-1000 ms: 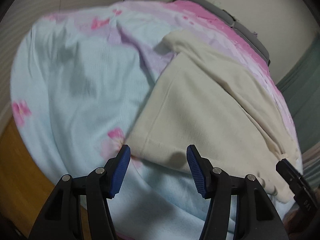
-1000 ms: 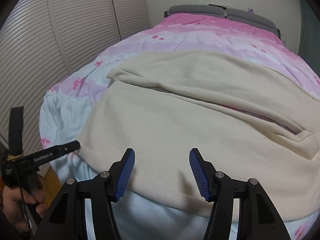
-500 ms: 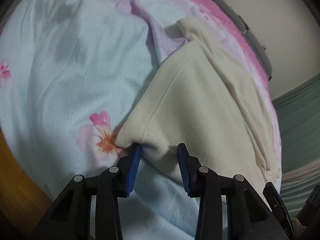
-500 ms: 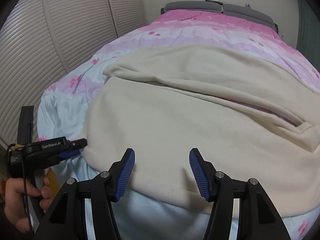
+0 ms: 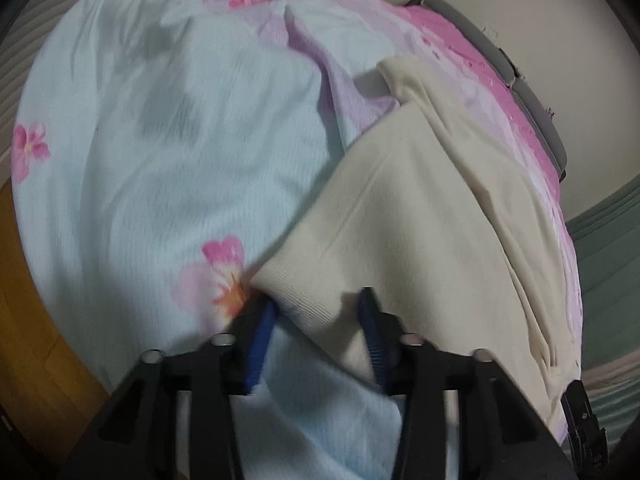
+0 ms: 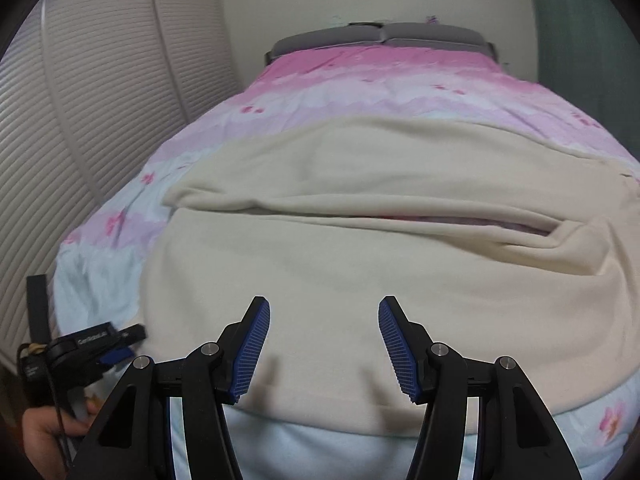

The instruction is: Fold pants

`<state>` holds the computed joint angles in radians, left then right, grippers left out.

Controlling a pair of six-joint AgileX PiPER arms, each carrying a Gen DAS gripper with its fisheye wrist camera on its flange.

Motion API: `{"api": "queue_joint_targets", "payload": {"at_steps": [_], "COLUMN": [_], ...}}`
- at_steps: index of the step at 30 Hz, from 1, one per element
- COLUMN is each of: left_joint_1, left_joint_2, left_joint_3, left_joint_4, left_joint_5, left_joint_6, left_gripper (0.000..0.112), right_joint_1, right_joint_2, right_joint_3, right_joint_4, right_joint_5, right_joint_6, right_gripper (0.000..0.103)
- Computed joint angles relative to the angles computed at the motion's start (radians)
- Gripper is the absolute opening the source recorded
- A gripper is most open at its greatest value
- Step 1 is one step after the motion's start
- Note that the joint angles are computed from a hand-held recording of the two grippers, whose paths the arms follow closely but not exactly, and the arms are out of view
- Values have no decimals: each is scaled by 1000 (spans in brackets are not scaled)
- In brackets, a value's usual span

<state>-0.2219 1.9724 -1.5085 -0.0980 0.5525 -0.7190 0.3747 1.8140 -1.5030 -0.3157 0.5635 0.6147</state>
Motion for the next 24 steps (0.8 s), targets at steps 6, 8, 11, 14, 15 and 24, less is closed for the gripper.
{"api": "queue_joint_targets", "payload": {"at_steps": [6,8,11,14,15,24], "left_joint_1": [-22,-29,-18,18,30,75], "left_joint_2": [-23,-34,-63,-93,-101,-75], "left_joint_3": [13,16,30,29,31,55], "left_joint_4": [119,167,198,166,141,71], "left_joint_5": [-34,-45,-70,-79,-80,-65], "left_joint_6": [-60,-99,-120,-76,-50,70], "left_gripper": [9,9,9,9,9,9], "right_joint_1": [-9,-10,-8,1,5,106], "right_joint_2": [10,8,6,43,54,200], "right_joint_3": [-19,-19,-19,-88,-114,-358], "right_joint_4": [-44,-50,-50,-10,4,23], "right_joint_5": [32,33,29,55,61,135], "right_joint_6": [55,60,60,16,6,-57], "right_gripper": [58,58,58,58,58,58]}}
